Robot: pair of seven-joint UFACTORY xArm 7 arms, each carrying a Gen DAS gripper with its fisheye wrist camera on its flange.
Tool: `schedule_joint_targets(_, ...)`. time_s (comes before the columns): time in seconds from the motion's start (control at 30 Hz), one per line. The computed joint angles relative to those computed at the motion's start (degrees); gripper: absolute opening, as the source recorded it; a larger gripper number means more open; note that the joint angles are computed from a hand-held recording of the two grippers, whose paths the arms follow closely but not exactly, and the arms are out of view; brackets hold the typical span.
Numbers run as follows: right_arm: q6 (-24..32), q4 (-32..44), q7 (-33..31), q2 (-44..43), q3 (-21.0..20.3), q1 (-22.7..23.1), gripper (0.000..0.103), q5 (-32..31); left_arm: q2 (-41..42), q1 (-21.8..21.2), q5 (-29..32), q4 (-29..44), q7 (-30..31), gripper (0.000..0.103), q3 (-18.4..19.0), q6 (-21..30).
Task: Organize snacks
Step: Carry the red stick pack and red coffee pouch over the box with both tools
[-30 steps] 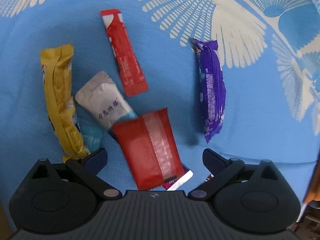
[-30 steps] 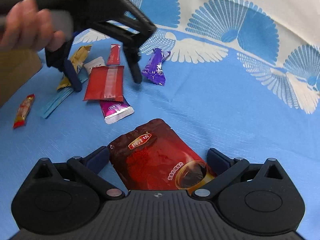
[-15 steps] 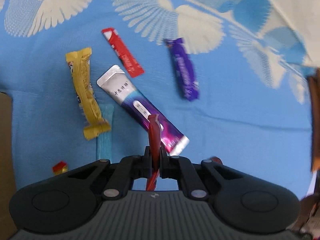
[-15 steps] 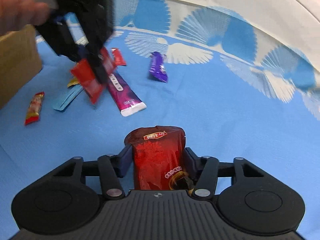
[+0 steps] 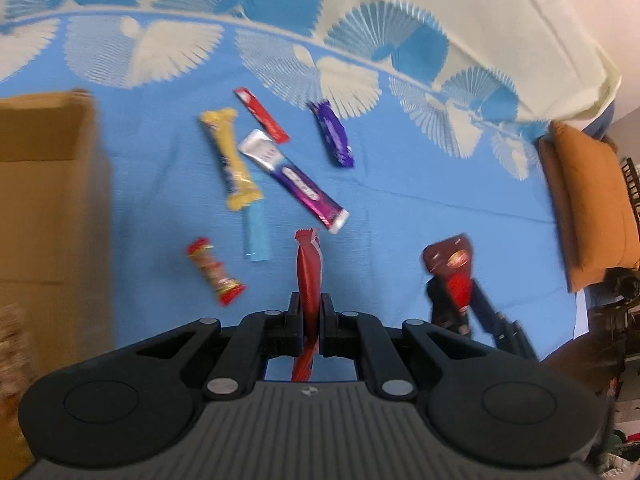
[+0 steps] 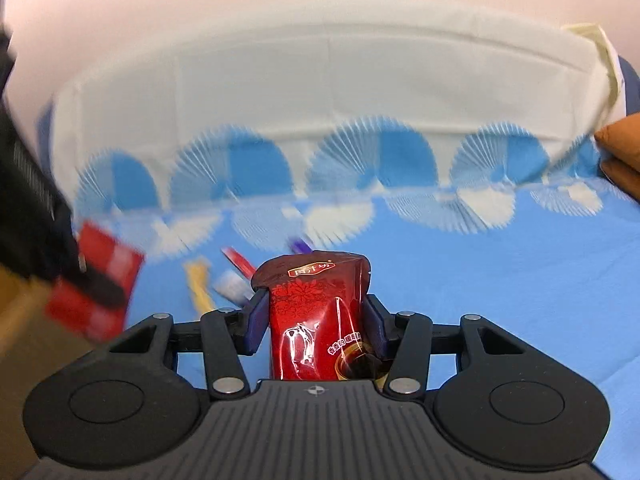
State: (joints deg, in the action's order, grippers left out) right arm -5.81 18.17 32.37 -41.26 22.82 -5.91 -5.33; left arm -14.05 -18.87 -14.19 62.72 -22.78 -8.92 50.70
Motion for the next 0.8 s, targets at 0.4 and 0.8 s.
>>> schedule_joint_targets(0.4, 8.4, 13.6, 12.0, -5.2, 8.7, 10.0, 0.053, 0.6, -30.3, 6.7, 6.0, -12.7, 3.6, 0.007, 5.0, 12.4)
schedule_joint_targets(0.8, 21.7, 28.2, 17.5, 1.0, 14.5, 14.8, 0.053, -6.1, -48.0, 14.4, 6.9, -18.2, 10.7, 0.007, 12.9, 22.1)
